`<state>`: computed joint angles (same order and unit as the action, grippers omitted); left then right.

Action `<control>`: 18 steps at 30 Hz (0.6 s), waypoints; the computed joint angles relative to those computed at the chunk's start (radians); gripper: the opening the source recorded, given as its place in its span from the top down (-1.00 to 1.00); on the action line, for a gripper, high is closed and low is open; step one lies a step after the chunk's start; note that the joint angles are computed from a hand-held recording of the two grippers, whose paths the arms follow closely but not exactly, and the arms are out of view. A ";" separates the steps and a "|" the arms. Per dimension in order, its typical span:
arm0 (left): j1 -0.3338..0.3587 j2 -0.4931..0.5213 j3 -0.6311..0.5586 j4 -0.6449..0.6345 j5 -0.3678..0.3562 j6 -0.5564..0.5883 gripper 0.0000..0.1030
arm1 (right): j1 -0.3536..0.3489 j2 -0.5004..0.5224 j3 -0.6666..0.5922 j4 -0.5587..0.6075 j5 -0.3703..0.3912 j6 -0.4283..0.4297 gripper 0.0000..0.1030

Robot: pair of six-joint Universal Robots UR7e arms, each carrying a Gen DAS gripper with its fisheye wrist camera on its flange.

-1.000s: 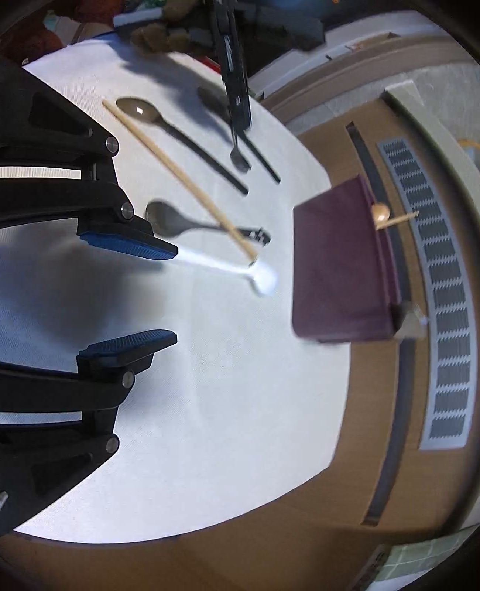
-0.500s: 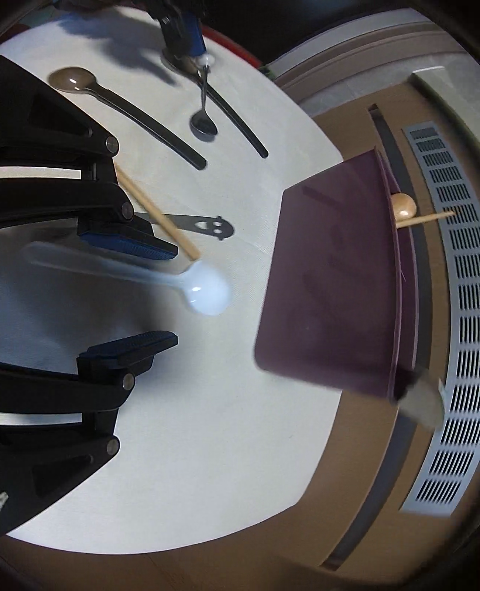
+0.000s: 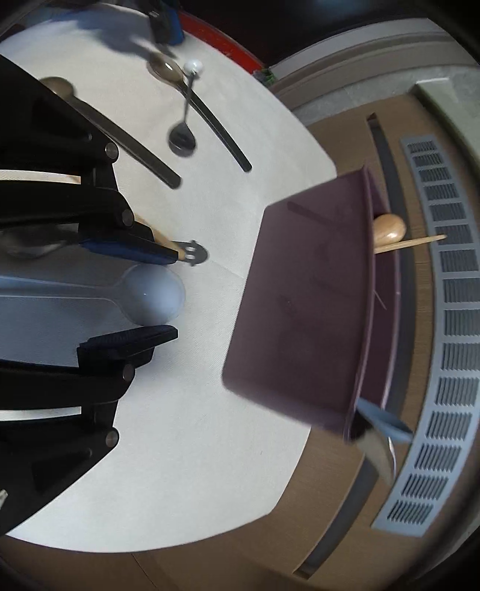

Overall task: Organize utensils
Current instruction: 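Grasp the white-ball spoon with the left tool while the right tool holds the white plastic spoon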

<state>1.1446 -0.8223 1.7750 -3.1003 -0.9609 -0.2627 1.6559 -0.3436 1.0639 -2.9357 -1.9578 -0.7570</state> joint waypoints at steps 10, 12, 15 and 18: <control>0.048 0.068 -0.128 0.037 -0.025 -0.234 0.47 | -0.042 -0.121 0.194 -0.115 0.014 0.021 0.39; 0.048 0.093 -0.167 0.054 -0.022 -0.212 0.47 | -0.052 -0.128 0.209 -0.118 0.014 0.031 0.38; 0.045 0.132 -0.231 0.085 0.002 -0.145 0.47 | -0.061 -0.124 0.210 -0.113 0.019 0.050 0.38; 0.041 0.167 -0.296 0.127 0.030 -0.122 0.47 | -0.060 -0.128 0.220 -0.129 0.022 0.053 0.38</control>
<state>1.1857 -0.6550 1.4793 -2.9731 -0.9306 -0.3850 1.5960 -0.4713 1.2836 -3.0648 -1.9354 -0.7037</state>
